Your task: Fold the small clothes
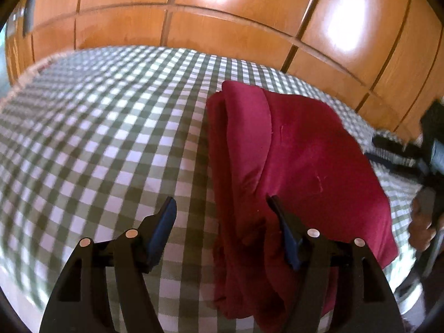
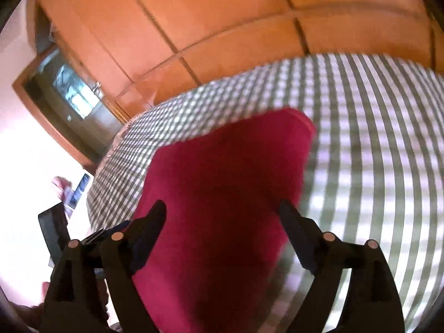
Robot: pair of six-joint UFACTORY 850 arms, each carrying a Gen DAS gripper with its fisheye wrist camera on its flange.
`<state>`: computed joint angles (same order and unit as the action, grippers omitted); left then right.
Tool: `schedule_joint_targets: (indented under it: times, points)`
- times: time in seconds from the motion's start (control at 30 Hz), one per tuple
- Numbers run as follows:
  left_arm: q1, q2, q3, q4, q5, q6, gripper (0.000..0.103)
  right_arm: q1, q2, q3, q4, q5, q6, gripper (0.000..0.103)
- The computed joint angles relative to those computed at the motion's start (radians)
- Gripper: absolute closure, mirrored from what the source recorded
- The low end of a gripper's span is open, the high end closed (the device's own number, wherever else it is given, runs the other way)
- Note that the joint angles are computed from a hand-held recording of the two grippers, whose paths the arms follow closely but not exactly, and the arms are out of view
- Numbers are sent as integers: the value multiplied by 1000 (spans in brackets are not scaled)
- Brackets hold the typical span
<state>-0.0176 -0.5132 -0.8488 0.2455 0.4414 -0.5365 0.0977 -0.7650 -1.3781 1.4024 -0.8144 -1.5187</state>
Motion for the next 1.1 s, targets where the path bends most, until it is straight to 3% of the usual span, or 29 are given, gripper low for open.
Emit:
schedule_joint_targets:
  times: [0.13, 0.3, 0.37, 0.43, 0.6, 0.77, 0.87, 1.1]
  points:
    - [50, -23, -11, 286, 55, -296, 35, -8, -83, -76, -81, -101, 129, 20]
    - [67, -35, -8, 368, 106, -377, 36, 9, -165, -156, -115, -195, 215, 23]
    - [84, -46, -12, 457, 154, -460, 49, 11, -161, -148, -102, -187, 200, 31]
    - [107, -58, -15, 580, 237, -568, 66, 8, -130, -114, -85, -171, 165, 48]
    - [80, -36, -14, 612, 277, -586, 73, 5, -14, 3, 16, -107, -5, 60]
    - [3, -47, -93, 691, 259, -641, 73, -83, 83, 88, 123, -94, -140, 62]
    - [-76, -89, -205, 768, 231, -694, 73, -157, 105, 100, 157, -72, -164, 62]
    - [-277, -287, -602, 1088, 96, -964, 74, -322, 62, 59, 195, 48, -105, 61]
